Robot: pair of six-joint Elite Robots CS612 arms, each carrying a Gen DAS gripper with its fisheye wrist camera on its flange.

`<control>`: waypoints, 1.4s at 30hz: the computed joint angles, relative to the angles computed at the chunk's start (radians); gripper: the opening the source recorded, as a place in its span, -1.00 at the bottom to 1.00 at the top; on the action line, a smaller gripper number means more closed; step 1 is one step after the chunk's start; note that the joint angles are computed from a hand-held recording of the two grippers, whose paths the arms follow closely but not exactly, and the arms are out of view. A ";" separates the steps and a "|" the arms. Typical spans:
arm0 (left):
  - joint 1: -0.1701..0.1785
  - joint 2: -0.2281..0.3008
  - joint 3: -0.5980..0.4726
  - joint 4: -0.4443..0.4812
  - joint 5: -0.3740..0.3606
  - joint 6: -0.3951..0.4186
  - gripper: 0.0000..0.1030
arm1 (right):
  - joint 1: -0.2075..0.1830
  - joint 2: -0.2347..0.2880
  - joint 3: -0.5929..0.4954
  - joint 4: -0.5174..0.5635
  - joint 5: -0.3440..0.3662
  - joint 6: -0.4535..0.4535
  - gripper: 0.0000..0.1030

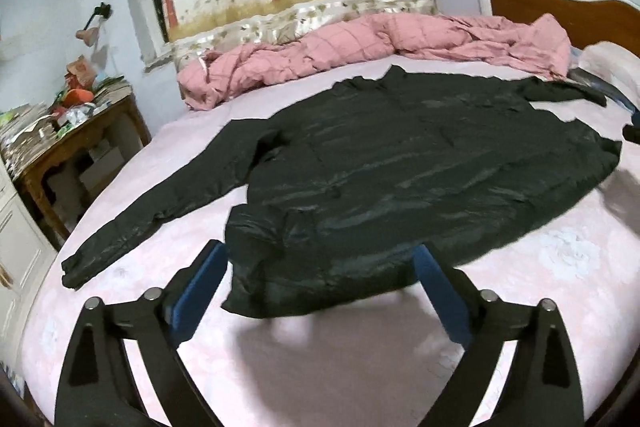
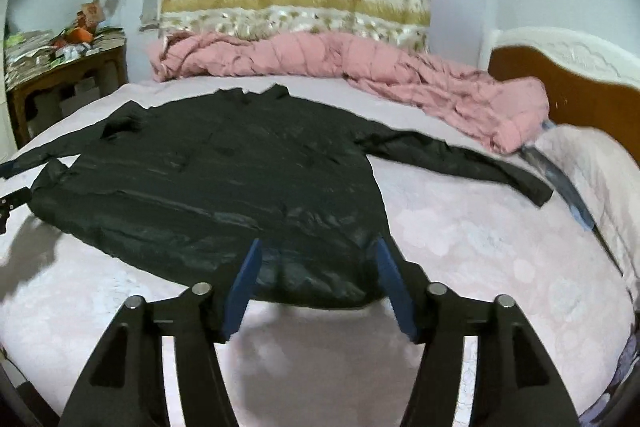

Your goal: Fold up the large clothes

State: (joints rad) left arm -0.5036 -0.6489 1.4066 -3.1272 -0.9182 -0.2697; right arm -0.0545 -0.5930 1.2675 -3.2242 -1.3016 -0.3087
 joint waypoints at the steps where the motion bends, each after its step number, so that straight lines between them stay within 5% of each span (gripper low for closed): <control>1: 0.000 -0.001 0.000 0.015 -0.008 0.003 0.83 | 0.001 -0.002 0.004 0.001 0.008 -0.014 0.22; 4: -0.007 -0.001 -0.016 0.137 0.035 -0.025 0.83 | 0.012 -0.006 0.013 0.057 0.036 -0.098 0.22; 9: 0.007 0.005 -0.028 0.203 -0.028 -0.069 0.83 | 0.044 0.007 0.008 0.138 -0.022 -0.238 0.22; 16: 0.010 0.044 -0.088 0.268 -0.025 -0.060 0.83 | 0.059 0.036 -0.046 0.210 -0.053 -0.229 0.45; 19: 0.013 0.061 -0.122 0.351 -0.029 -0.066 0.86 | 0.075 0.061 -0.078 0.201 -0.124 -0.260 0.68; 21: 0.019 0.062 -0.135 0.398 -0.038 -0.101 1.00 | 0.081 0.078 -0.101 0.196 -0.166 -0.275 0.68; 28: 0.041 0.064 -0.139 0.403 -0.061 -0.185 1.00 | 0.076 0.098 -0.135 0.199 -0.202 -0.209 0.68; 31: 0.042 0.062 -0.128 0.366 -0.060 -0.179 0.55 | 0.071 0.103 -0.152 0.228 -0.197 -0.178 0.67; 32: 0.043 0.061 -0.121 0.340 -0.085 -0.158 0.02 | 0.067 0.105 -0.158 0.244 -0.182 -0.170 0.56; 33: 0.040 0.061 -0.120 0.343 -0.075 -0.148 -0.61 | 0.062 0.105 -0.163 0.264 -0.161 -0.160 0.04; 34: 0.035 0.062 -0.124 0.370 -0.037 -0.151 -0.70 | 0.060 0.106 -0.165 0.263 -0.166 -0.143 -0.32; 42: 0.002 0.006 -0.013 0.261 -0.010 -0.116 -0.82 | 0.035 0.052 -0.046 0.136 -0.088 -0.113 -0.59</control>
